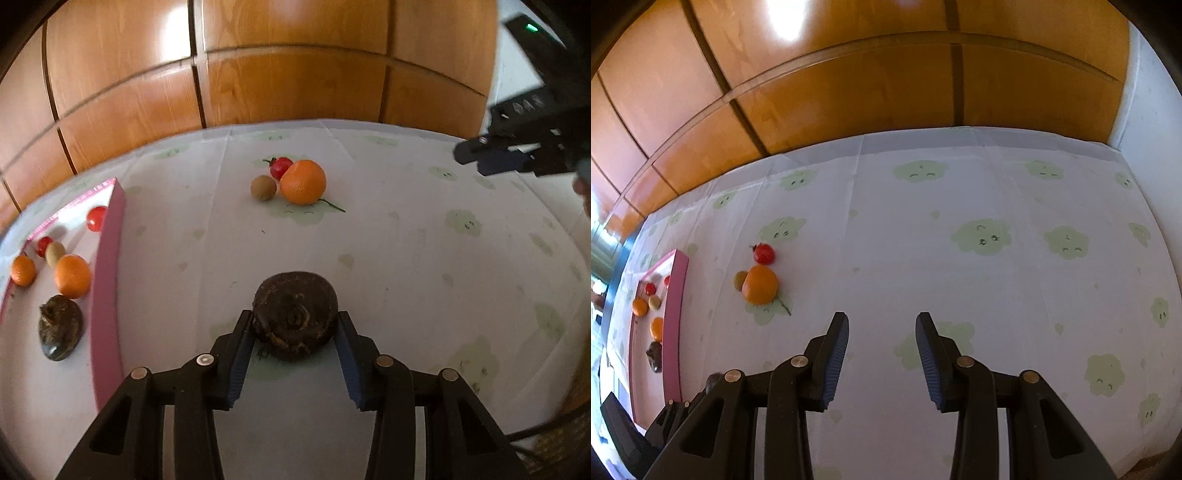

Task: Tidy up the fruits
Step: 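Hold the dark brown fruit with the left gripper while the right gripper grasps a red tomato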

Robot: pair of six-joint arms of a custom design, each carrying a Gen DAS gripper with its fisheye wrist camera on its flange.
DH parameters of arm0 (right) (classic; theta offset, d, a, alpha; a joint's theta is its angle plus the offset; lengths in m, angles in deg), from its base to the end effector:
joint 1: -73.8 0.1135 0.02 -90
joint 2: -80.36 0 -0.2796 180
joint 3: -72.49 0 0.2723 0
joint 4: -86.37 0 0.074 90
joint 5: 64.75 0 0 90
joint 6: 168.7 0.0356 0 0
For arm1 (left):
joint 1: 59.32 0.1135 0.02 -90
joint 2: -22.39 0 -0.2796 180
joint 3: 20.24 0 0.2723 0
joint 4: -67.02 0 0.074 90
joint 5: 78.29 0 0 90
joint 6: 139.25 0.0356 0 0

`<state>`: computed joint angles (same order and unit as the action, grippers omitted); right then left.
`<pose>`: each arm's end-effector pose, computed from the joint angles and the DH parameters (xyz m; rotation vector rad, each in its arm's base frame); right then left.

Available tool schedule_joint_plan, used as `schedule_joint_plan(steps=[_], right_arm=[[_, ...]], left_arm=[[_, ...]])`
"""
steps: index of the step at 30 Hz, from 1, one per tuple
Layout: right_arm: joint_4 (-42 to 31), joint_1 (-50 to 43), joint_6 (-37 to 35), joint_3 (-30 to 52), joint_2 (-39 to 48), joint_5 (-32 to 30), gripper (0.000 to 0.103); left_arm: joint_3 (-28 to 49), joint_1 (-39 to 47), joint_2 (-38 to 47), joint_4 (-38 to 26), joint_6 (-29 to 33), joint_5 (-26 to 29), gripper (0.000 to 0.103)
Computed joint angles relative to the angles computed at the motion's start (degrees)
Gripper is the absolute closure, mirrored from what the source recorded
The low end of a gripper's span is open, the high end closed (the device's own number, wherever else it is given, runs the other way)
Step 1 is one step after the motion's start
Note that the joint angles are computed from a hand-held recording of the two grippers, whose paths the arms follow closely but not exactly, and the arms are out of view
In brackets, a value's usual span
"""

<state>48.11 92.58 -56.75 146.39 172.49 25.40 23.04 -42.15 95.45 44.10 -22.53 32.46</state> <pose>0.3310 0.1124 0.2163 0.0724 2.5786 0.2671 0.2329 0.0588 0.1604 0.3487 2.3870 -0.1052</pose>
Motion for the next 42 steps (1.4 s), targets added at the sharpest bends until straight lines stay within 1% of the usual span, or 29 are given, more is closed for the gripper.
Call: schedule_joint_plan(steps=[6,11,16,20,22,25,30,36,40,41,42], right_arm=[[-0.99,1.26,-0.50,1.22,2.35,-1.38,0.065],[-2.43,2.24,-0.91,2.45,4.35,-1.57,0.065],[-2.81,2.79,-1.38,2.68,5.27,-2.80,0.065],[-1.18,2.66,-1.00,2.96,5.65,-7.24,0.065],[-1.00,2.92,-0.95,4.36,6.47,-8.42,0.065],[-1.47,3.72,-1.26,9.04,9.52,-9.78,0.066],[-3.98,6.26,-3.52,22.36,19.04,-9.82,0.066],[-13.80,9.65,-9.16,41.23,32.65,-4.57,0.066],[-18.11,9.80,-10.27,48.99,38.97,-2.39,0.066],[-19.09,9.71,-10.17,50.47,40.23,-2.03,0.067],[-19.21,9.62,-10.21,50.76,40.64,-1.68,0.076]], left_arm=[[-5.38,1.41,-0.96,9.17,1.45,2.11,0.058],[-5.53,2.14,-0.30,10.51,1.35,3.58,0.058],[-6.15,3.02,-0.89,10.23,1.45,4.84,0.059],[-6.30,3.31,-1.04,10.23,1.33,5.53,0.059],[-6.17,3.52,-0.96,10.00,1.35,5.87,0.059],[-6.09,3.80,-0.83,9.87,1.36,6.45,0.059],[-5.97,4.36,-0.74,9.63,1.43,7.38,0.059],[-5.79,5.01,-0.20,9.55,1.49,8.57,0.060],[-5.42,5.37,0.17,9.24,1.57,9.28,0.060],[-5.38,5.52,0.28,9.20,1.64,9.53,0.060],[-5.29,5.66,0.40,9.10,1.69,9.78,0.061]])
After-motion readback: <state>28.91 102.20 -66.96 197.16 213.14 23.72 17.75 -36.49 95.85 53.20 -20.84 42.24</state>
